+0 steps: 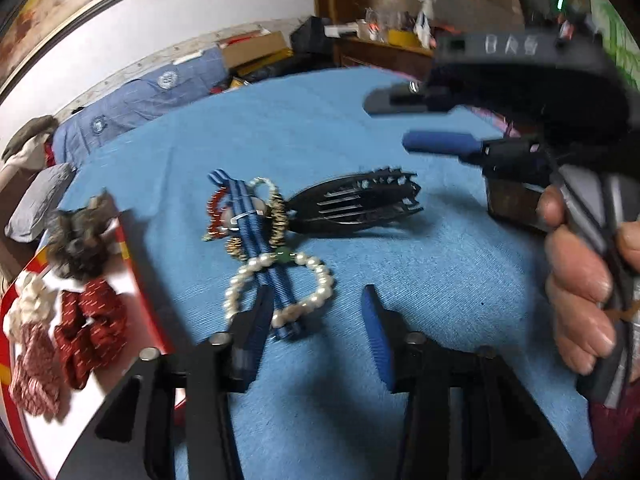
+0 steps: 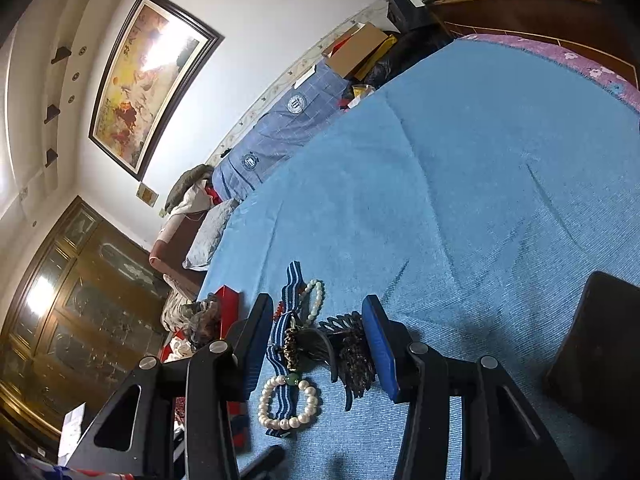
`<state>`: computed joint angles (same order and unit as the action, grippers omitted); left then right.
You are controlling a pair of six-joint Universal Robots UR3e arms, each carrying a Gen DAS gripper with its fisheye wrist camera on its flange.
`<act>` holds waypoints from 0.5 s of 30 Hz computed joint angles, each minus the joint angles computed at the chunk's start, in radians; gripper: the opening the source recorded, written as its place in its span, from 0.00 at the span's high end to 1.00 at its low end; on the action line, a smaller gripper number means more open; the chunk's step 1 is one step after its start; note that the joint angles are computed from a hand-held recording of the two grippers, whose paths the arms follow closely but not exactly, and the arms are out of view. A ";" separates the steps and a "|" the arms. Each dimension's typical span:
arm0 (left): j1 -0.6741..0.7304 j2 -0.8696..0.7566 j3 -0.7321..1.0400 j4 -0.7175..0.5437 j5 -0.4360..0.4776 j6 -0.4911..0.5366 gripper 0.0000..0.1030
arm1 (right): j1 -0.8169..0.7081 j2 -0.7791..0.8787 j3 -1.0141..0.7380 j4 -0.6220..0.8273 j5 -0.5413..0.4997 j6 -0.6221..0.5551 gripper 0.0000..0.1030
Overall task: Organize jewelry
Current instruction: 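Move both open tools back over the jewelry lying on the bed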
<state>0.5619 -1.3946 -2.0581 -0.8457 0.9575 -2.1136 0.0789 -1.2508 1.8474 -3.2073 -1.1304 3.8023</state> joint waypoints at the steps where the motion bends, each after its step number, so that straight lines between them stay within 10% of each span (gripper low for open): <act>1: -0.022 -0.018 0.003 0.023 0.018 -0.017 0.81 | -0.003 0.003 0.004 -0.007 0.000 -0.002 0.50; 6: -0.040 -0.014 -0.068 0.163 0.033 -0.036 0.82 | -0.009 -0.001 0.022 -0.028 0.001 0.006 0.50; 9: -0.066 -0.030 -0.091 0.228 0.077 -0.053 0.58 | -0.007 0.005 0.018 -0.022 0.001 0.005 0.50; 15: -0.004 -0.048 -0.018 0.115 0.002 -0.088 1.00 | -0.004 0.005 0.013 -0.010 -0.008 0.006 0.49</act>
<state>0.5574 -1.4429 -2.0757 -0.7303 0.9593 -2.2014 0.0749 -1.2457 1.8601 -3.2173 -1.1386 3.8083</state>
